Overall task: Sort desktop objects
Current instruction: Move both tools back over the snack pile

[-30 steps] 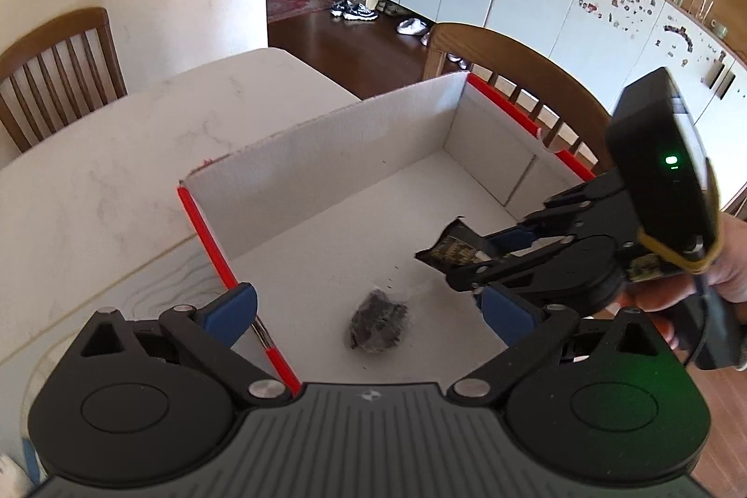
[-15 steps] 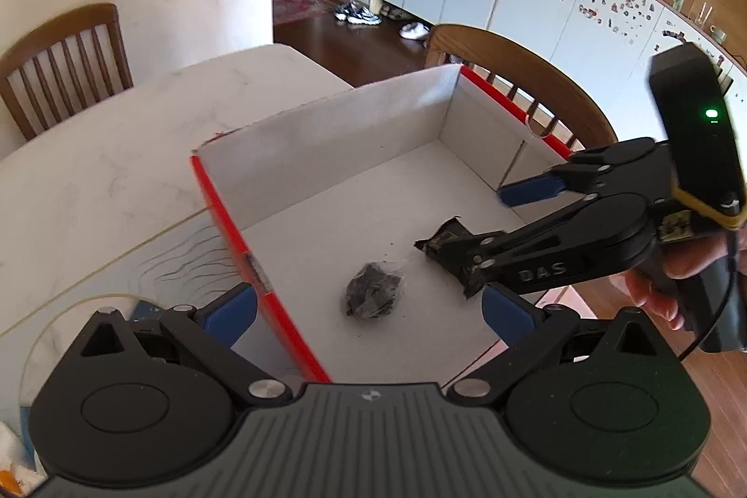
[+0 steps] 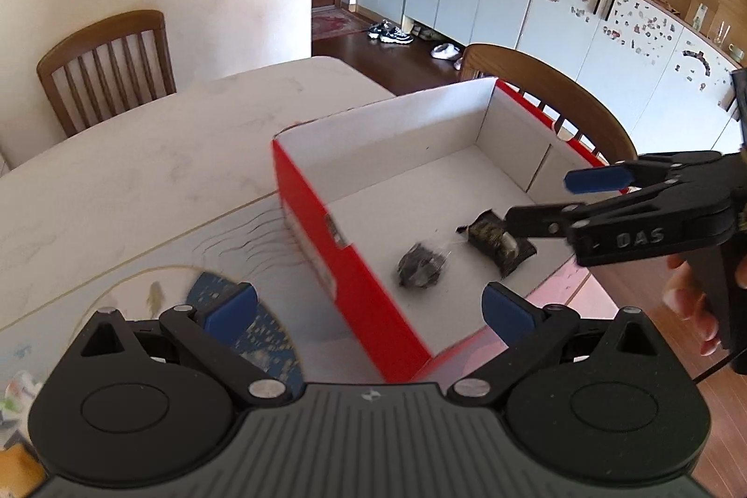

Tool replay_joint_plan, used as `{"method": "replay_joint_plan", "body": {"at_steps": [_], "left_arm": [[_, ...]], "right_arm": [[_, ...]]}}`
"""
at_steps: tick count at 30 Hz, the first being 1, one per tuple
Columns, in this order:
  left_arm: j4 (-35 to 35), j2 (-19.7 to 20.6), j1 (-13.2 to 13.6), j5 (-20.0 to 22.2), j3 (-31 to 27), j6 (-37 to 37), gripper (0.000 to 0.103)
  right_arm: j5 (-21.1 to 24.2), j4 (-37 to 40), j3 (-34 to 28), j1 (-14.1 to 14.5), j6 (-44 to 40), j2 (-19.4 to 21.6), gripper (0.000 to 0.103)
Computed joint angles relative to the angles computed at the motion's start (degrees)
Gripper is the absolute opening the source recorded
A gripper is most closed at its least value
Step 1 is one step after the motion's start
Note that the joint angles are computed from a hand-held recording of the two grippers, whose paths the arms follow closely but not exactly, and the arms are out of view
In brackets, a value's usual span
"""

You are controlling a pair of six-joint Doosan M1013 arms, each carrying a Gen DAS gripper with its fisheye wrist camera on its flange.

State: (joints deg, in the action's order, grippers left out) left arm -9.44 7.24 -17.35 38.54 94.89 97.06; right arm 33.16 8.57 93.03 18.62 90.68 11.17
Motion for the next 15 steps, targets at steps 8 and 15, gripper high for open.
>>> {"method": "replay_joint_plan", "body": {"at_steps": [8,15], "left_arm": [[-0.9,-2.6,2.3,-0.5,2.9,-0.7,0.103],[-0.3,-5.1,4.6,-2.9,5.7,-0.7,0.103]], "right_arm": [[-1.7,-3.3,1.0,3.1,3.5,-2.1,0.095],[-0.4,-6.2,0.7,6.4,7.2,-2.3,0.096]]}}
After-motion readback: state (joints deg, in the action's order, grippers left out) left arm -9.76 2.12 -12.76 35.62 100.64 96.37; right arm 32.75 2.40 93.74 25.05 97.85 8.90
